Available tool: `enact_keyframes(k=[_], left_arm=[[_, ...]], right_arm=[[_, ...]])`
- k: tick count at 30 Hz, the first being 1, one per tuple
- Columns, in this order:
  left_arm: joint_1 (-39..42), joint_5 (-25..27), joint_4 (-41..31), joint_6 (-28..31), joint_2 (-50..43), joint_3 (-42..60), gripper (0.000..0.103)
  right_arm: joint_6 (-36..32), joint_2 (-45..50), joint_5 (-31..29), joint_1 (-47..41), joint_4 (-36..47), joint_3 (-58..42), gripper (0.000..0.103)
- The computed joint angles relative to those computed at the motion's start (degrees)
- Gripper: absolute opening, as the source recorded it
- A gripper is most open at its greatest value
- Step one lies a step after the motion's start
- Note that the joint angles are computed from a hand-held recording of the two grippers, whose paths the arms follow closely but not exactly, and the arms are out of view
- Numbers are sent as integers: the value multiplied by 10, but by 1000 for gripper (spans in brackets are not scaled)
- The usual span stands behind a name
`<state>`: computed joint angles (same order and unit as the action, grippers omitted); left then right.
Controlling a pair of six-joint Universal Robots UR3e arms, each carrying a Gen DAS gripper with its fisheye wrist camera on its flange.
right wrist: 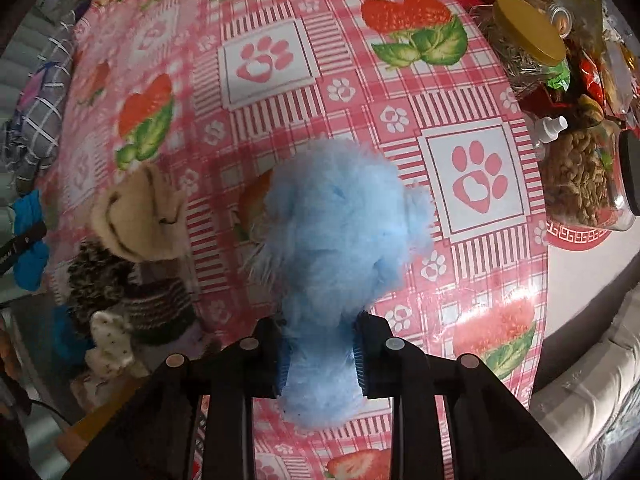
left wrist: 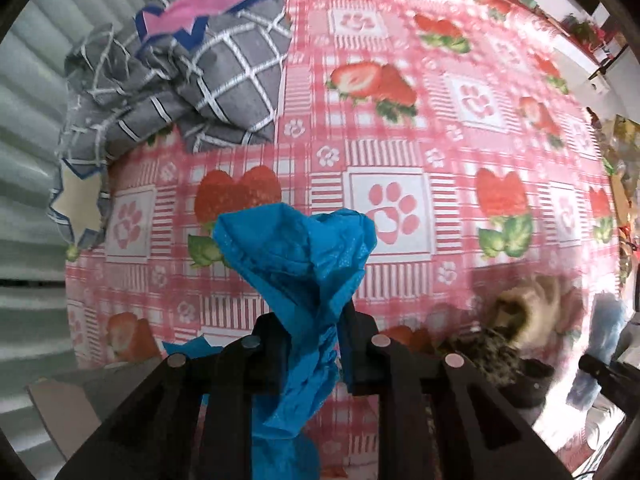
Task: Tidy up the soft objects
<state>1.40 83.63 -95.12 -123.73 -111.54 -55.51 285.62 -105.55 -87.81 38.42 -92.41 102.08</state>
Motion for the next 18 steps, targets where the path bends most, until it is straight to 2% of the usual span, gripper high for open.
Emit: enact_keyframes(k=[5,9,13,14,18], left_arm=[[13,-14,-32,25,48,-17,22],[53,-27,-73,67,75,-17,22],[82,-31,-102,101,113,-31,22],[88,-32,-106,107,119,-34,22],[112,-37,-120,127,142,-43,22]], right_arm=[[11,0,-21,14,53,-64,27],[23,2,-29,26,77,-95,27],[61,23,-43,69,78,-122,27],[69,48,-48,80,57,-128,27],[51,82,-67,78,64,-183,27]])
